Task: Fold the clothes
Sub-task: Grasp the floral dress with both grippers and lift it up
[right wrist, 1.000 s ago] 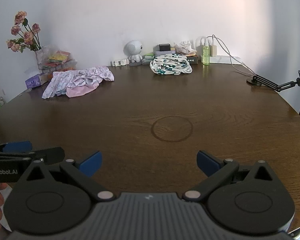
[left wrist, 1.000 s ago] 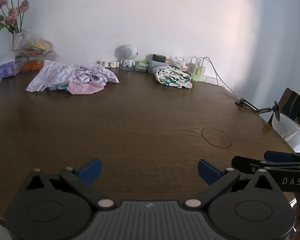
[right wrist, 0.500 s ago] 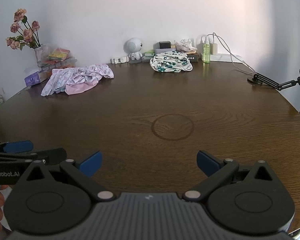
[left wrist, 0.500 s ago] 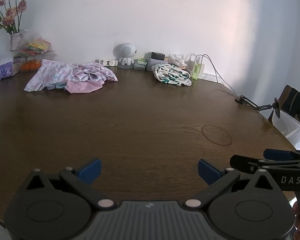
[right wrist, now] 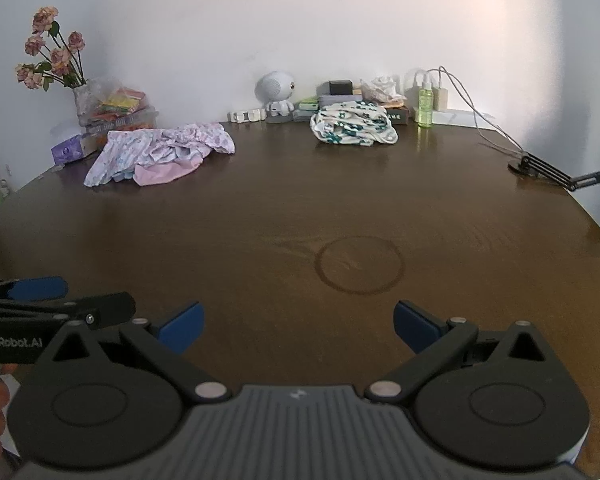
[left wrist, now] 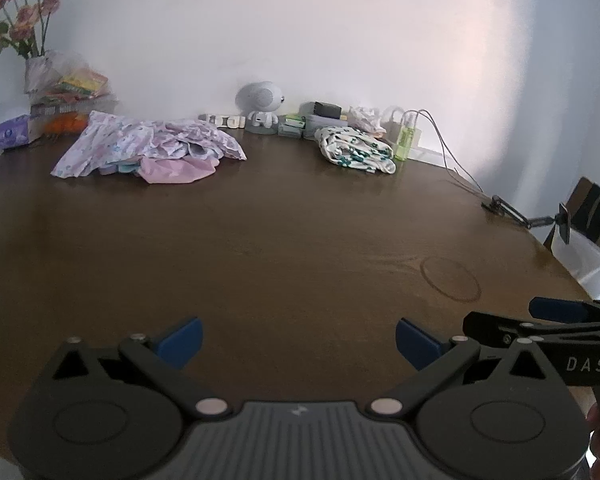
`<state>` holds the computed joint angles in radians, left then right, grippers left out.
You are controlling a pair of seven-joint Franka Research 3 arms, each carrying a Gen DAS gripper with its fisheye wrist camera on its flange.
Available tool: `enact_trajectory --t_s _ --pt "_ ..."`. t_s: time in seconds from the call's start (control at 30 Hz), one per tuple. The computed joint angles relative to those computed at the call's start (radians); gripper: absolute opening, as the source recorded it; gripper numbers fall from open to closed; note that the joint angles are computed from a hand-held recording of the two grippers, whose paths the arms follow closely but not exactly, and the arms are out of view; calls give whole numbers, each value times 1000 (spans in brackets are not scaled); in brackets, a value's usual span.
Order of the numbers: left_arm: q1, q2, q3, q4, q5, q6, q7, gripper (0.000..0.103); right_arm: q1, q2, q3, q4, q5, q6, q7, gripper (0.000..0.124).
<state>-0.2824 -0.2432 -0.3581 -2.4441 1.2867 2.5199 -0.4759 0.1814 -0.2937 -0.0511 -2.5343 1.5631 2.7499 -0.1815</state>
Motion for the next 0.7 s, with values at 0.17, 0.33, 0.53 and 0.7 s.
enact_trajectory --t_s 0.17,0.33,0.53,0.7 --pt "26 -22 27 -15 13 41 -4 103 13 28 11 46 -17 -13 31 103" --pt "91 -72 64 -25 35 89 33 103 35 85 21 156 -53 -63 58 103" --pt "219 -82 124 40 47 83 186 103 74 217 70 389 -92 -85 69 103" --pt "310 39 191 169 1 82 355 103 113 438 137 687 -305 -76 278 103"
